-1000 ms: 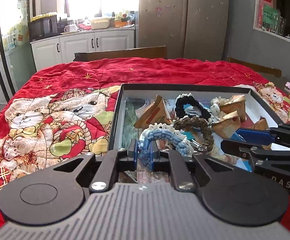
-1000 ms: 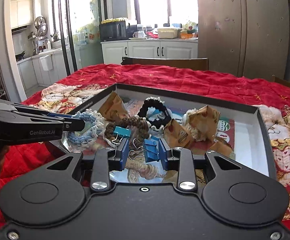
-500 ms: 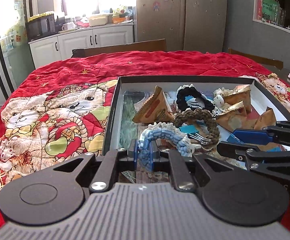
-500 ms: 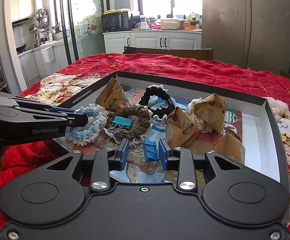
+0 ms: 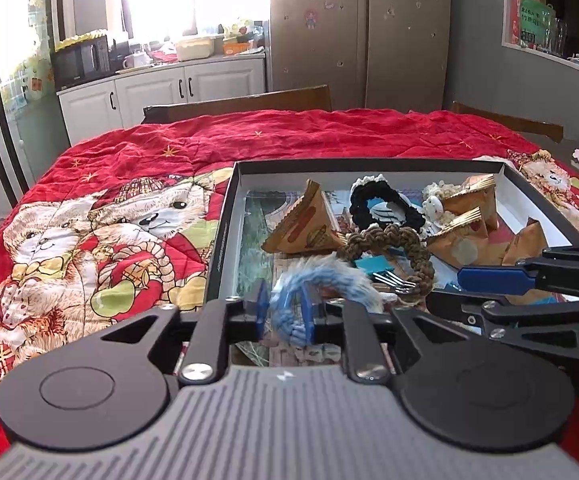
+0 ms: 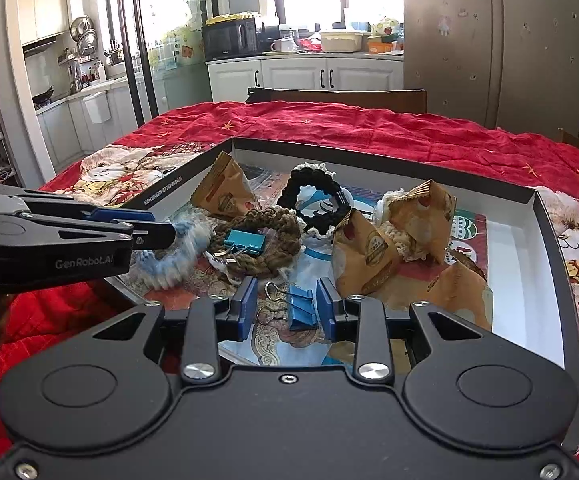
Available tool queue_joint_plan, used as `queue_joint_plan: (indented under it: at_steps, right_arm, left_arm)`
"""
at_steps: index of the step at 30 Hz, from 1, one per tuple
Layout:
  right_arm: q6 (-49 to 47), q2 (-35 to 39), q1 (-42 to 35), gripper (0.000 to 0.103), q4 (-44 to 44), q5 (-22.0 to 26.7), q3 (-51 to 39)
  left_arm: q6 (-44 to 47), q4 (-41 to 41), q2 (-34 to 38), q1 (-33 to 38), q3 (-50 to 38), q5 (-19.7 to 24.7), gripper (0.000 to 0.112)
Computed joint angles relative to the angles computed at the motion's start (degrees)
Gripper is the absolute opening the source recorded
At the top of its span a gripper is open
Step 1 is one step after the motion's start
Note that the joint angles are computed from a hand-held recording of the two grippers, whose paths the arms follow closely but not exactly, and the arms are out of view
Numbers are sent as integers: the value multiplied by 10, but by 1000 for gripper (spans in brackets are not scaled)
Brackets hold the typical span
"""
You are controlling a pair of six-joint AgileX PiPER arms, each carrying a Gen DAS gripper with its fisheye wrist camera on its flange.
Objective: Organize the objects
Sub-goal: 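Lower the crocheted scrunchie into the box with the left tool, then open the left tool to release the scrunchie in the box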
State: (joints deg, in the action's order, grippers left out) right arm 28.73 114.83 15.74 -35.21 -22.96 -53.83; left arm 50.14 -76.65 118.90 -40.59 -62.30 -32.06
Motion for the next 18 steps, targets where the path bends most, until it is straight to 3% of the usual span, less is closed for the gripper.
queue_joint_plan:
  at_steps: [7,18]
  right_arm:
    - [35,-14,-10,32,-28,-18,12]
    - [-37,-118,-17,52,44,-50,111]
  left_arm:
    - [-17,12,-12,-9,11,-12,44]
    - [-41,-2,-61,-43,51,-62,75]
